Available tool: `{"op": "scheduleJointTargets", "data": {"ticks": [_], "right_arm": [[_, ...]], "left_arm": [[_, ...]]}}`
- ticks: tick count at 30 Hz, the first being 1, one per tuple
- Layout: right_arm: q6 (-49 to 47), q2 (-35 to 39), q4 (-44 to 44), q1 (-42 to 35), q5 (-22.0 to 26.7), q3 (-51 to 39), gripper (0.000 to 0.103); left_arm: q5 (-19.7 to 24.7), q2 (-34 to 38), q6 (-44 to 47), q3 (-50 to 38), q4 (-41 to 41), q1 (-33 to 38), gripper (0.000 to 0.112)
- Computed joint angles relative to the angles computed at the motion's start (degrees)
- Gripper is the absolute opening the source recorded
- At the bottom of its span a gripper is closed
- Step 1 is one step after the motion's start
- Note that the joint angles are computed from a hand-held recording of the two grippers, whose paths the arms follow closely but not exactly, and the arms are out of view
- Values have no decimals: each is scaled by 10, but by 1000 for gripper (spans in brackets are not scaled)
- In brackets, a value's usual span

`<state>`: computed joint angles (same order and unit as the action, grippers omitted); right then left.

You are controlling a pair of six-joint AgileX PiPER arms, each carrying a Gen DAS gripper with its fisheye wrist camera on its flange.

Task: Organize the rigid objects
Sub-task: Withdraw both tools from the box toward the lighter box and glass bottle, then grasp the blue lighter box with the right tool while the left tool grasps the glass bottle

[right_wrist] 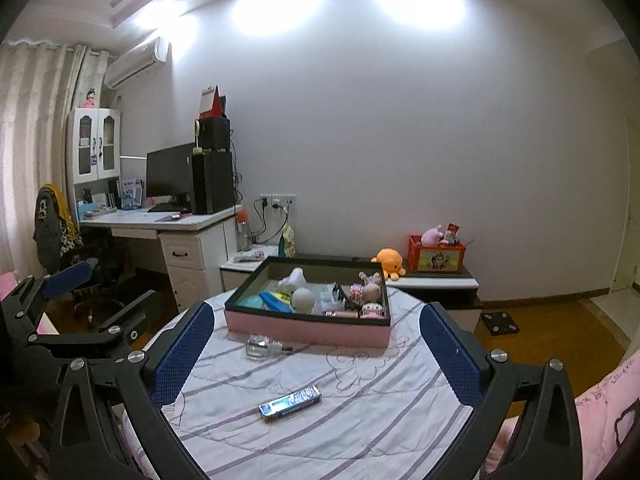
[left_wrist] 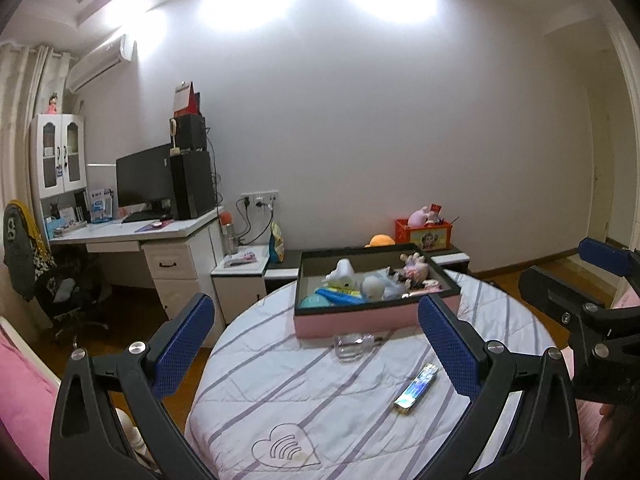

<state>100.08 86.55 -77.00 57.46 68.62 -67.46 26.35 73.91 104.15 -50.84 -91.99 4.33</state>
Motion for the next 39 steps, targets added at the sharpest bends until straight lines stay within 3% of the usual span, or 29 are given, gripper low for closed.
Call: {"op": "scheduleJointTargets", "data": {"ticks": [6, 9, 10, 13, 17, 21, 24, 30, 36, 39], "right_arm": [[1, 46, 58, -54, -61, -14, 103], [-21, 87, 132, -105, -120, -33, 103], [-29, 102, 156, -128, -163, -34, 103], [-83, 161, 224, -171, -205, -73, 103], [-150, 218, 294, -207, -225, -126, 103], [-204, 253, 335, -224, -214, -162, 103], [-228, 254, 350, -235, -211, -152, 103], [-174, 188, 308, -251, -206, -51, 103], [-185, 137, 308, -298, -305, 16, 102], [-240, 153, 313, -296, -310, -12, 87]], "left_arm": [[-6, 57, -34, -24, 36, 21, 103], [-8, 86, -49, -35, 56, 27, 103], [-8, 91, -55, -39, 64, 27, 103], [-14, 108, -66, -46, 84, 22, 103], [-21, 127, -86, -58, 122, 15, 103], [-31, 148, -119, -72, 163, 3, 103], [-33, 166, -157, -85, 197, -10, 103], [-40, 189, -208, -103, 247, -37, 103], [-34, 216, -274, -129, 298, -65, 103], [-50, 227, -313, -138, 338, -81, 103]]}}
